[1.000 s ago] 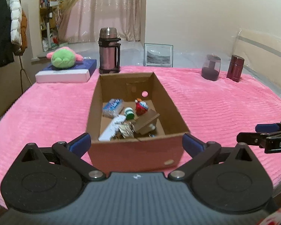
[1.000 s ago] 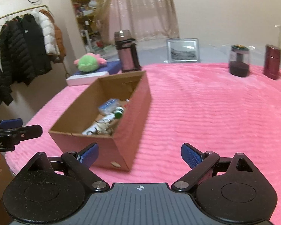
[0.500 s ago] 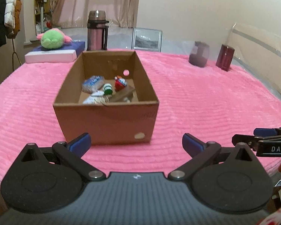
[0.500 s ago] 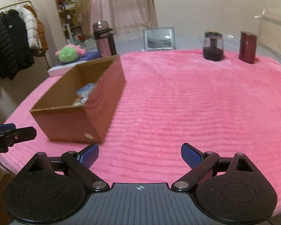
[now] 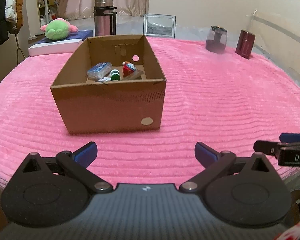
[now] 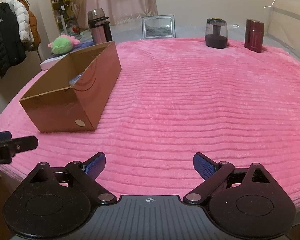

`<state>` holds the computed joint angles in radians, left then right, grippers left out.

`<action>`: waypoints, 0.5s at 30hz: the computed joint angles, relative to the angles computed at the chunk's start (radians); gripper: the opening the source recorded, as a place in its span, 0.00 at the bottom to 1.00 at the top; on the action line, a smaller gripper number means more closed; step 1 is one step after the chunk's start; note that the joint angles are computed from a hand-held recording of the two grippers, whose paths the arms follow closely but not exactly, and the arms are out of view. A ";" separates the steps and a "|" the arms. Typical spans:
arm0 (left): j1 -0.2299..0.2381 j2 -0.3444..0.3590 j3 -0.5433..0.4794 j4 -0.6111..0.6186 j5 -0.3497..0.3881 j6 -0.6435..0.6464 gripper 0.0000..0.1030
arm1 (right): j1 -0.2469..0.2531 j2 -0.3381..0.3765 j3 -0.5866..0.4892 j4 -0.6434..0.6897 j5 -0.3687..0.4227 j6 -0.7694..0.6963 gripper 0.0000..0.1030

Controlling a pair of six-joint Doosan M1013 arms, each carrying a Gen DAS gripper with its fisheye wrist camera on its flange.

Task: Organize rigid objects

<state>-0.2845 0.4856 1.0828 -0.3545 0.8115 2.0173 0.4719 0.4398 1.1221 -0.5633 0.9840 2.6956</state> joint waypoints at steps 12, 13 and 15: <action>-0.003 -0.001 0.015 0.011 0.017 -0.002 0.99 | 0.004 0.013 -0.018 0.020 0.001 -0.024 0.89; -0.003 -0.001 0.015 0.013 0.017 -0.003 0.99 | 0.004 0.014 -0.019 0.023 0.001 -0.028 0.89; -0.004 0.000 0.015 0.018 0.017 -0.008 0.99 | 0.004 0.017 -0.022 0.028 0.001 -0.035 0.89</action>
